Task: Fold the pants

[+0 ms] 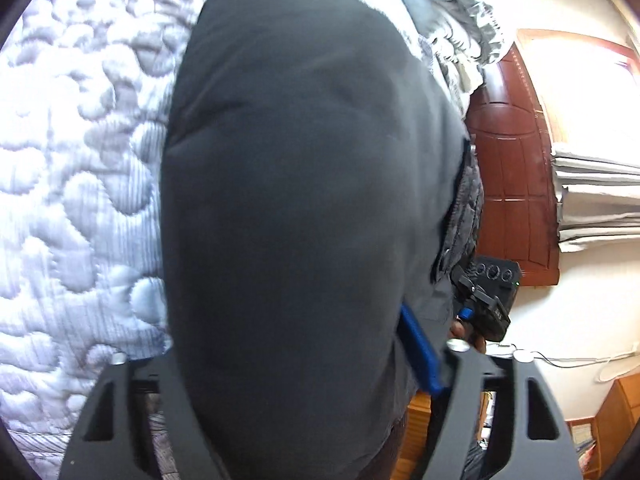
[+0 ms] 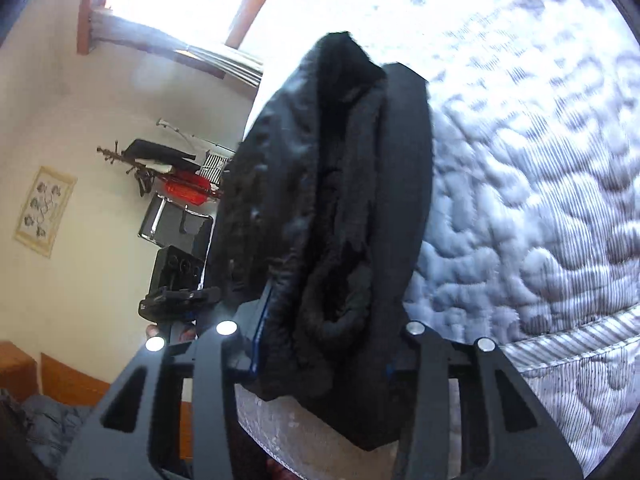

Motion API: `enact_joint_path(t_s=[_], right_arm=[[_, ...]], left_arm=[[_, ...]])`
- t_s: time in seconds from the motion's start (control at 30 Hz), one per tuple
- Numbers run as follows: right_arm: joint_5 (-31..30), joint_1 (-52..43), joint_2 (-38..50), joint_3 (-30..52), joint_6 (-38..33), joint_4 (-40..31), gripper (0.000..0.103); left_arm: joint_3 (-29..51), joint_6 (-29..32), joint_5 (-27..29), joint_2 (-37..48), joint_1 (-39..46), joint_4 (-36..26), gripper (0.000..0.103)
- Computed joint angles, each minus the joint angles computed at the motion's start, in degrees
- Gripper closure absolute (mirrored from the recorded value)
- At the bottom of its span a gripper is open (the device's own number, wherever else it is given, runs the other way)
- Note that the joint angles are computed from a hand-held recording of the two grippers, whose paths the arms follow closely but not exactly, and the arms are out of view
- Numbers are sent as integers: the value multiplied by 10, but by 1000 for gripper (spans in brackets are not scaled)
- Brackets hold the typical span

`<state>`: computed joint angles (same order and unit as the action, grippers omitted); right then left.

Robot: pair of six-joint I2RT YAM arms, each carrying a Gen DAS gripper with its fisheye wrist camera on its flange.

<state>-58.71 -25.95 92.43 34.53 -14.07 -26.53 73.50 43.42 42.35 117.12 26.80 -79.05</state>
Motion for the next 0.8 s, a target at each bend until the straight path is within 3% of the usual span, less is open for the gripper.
enact_joint_path(t_s=[0.07, 0.17, 0.4, 0.57, 0.8], right_arm=[[7, 16, -43, -7, 20, 1, 65], [11, 45, -96, -9, 62, 15, 65], [43, 124, -170, 16, 146, 47, 65], [54, 158, -142, 47, 163, 83, 65], [68, 218, -5, 136, 237, 191, 65]], left_arm=[[4, 13, 9, -6, 5, -6, 48], [5, 25, 18, -24, 6, -8, 55], [59, 52, 53, -2, 38, -50, 58], [111, 41, 76, 14, 52, -63, 58], [226, -9, 91, 64, 58, -42, 58]])
